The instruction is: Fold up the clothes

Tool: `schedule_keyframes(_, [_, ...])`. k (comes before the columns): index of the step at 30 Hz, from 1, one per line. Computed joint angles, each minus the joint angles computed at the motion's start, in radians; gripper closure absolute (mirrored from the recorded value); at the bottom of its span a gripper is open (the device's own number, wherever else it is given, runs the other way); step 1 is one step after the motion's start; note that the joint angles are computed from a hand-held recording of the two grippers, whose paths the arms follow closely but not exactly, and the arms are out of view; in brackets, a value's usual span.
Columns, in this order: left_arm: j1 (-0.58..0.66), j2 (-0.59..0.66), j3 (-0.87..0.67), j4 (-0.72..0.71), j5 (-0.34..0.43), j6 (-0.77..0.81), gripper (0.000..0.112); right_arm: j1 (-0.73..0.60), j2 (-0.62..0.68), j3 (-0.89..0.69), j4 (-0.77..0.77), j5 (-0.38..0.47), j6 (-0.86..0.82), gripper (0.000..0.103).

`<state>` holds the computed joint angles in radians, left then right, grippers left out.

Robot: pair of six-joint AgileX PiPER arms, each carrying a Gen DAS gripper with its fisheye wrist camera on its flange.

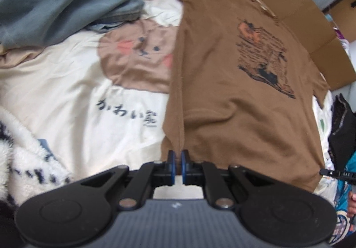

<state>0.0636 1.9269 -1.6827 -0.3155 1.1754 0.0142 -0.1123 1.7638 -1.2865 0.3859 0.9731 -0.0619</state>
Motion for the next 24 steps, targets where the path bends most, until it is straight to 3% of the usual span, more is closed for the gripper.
schedule_keyframes(15, [0.042,0.018,-0.022,0.049,0.025,-0.020,0.107,0.042,0.126,-0.021,0.248,-0.037,-0.061,0.102])
schedule_keyframes(24, [0.020,0.023,-0.019,0.065,0.019,-0.040,0.107,0.017,0.090,0.013,0.302,-0.032,-0.088,0.085])
